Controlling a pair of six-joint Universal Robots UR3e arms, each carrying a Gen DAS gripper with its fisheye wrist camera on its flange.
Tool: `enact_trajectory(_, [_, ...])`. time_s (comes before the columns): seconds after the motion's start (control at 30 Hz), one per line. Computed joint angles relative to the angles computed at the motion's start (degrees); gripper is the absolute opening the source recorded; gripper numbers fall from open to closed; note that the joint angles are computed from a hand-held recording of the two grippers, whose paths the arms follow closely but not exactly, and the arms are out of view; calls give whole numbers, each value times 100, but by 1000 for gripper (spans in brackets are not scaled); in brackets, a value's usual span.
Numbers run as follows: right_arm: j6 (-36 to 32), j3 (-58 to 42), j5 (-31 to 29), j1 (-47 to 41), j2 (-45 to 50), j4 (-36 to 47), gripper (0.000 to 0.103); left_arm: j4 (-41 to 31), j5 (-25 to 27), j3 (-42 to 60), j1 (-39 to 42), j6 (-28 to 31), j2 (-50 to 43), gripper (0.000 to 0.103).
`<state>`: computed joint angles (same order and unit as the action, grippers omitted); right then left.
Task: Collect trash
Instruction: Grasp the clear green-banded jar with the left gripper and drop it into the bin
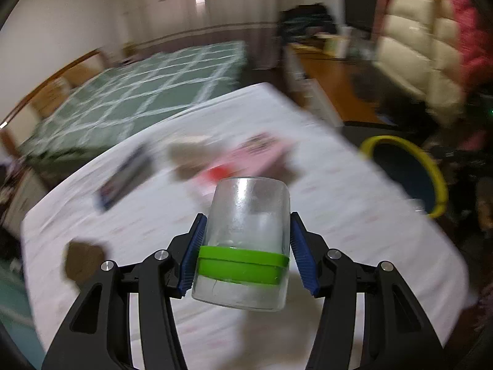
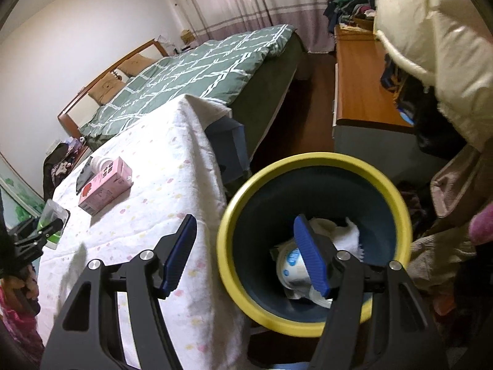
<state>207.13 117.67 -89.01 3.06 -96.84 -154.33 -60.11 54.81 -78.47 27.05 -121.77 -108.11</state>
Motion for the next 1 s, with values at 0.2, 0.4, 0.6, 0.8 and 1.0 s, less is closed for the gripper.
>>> enact_trajectory(0.2, [-87, 804, -225, -390, -1224, 428, 63, -147, 64, -233, -1351, -22, 214, 54])
enact_trajectory(0.4, [-410, 1500, -38, -1185, -2657, 1213, 63, 199, 538, 241, -2828, -766, -479, 54])
enact_trajectory(0.6, [-848, 1850, 326, -2044, -3842, 2162, 63, 364, 985, 1110, -3648, -1381, -1461, 54])
enact_trajectory(0.8, [-957, 1914, 352, -2211, -4145, 2462, 63, 604, 678, 1401, -3664, -2006, -1694, 91])
enact_trajectory(1.0, [-760, 1826, 147, -1766, -3660, 2104, 64, 831, 181, 444, -2823, -1735, -664, 92])
